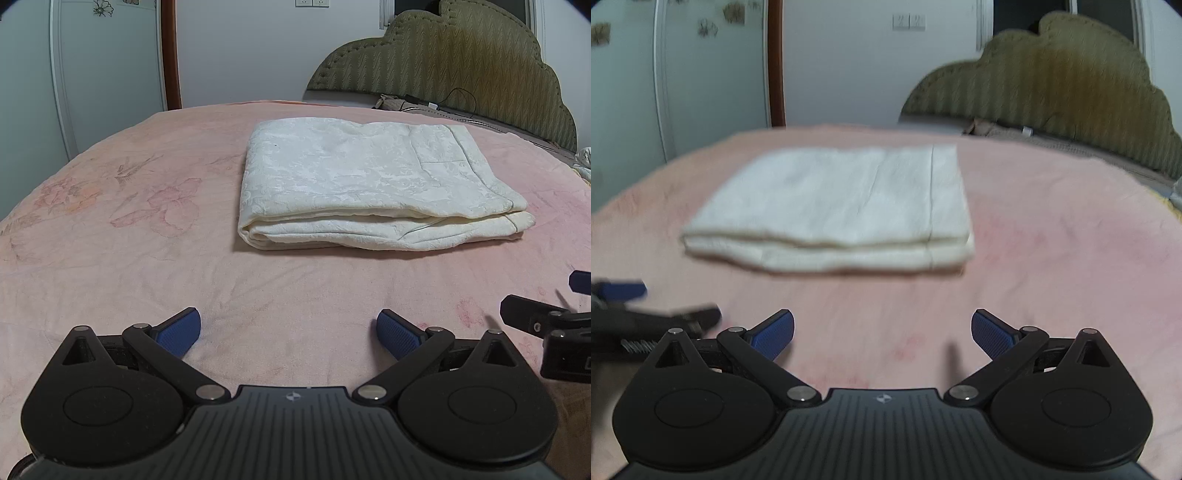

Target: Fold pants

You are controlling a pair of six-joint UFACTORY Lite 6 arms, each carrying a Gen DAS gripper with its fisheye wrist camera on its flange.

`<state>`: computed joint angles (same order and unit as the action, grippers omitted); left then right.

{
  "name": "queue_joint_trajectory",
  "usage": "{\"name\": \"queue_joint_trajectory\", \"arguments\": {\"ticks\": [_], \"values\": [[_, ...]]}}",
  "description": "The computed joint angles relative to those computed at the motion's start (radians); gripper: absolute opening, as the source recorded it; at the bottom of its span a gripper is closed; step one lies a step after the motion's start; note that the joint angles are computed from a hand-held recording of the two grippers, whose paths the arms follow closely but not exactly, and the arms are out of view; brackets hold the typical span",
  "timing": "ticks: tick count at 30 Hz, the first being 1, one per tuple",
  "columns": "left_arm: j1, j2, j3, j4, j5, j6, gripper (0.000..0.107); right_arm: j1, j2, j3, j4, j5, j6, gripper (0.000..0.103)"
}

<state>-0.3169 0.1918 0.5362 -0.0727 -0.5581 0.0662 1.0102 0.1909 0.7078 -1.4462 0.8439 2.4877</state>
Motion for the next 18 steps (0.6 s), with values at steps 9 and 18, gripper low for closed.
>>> {"name": "queue_joint_trajectory", "arguments": {"ticks": [9,18], "values": [[0.001,0.001,0.001,0.001,0.000,-0.001,0.103,-0.020,-0.042,-0.097,-0.002,-0.022,0.062,0.103],[-0.006,0.002,0.004,-0.012,0.002,0.006,0.103,-0.032,-0.046,-0.113,-0.039,-0.050,0.107,0.103]]}}
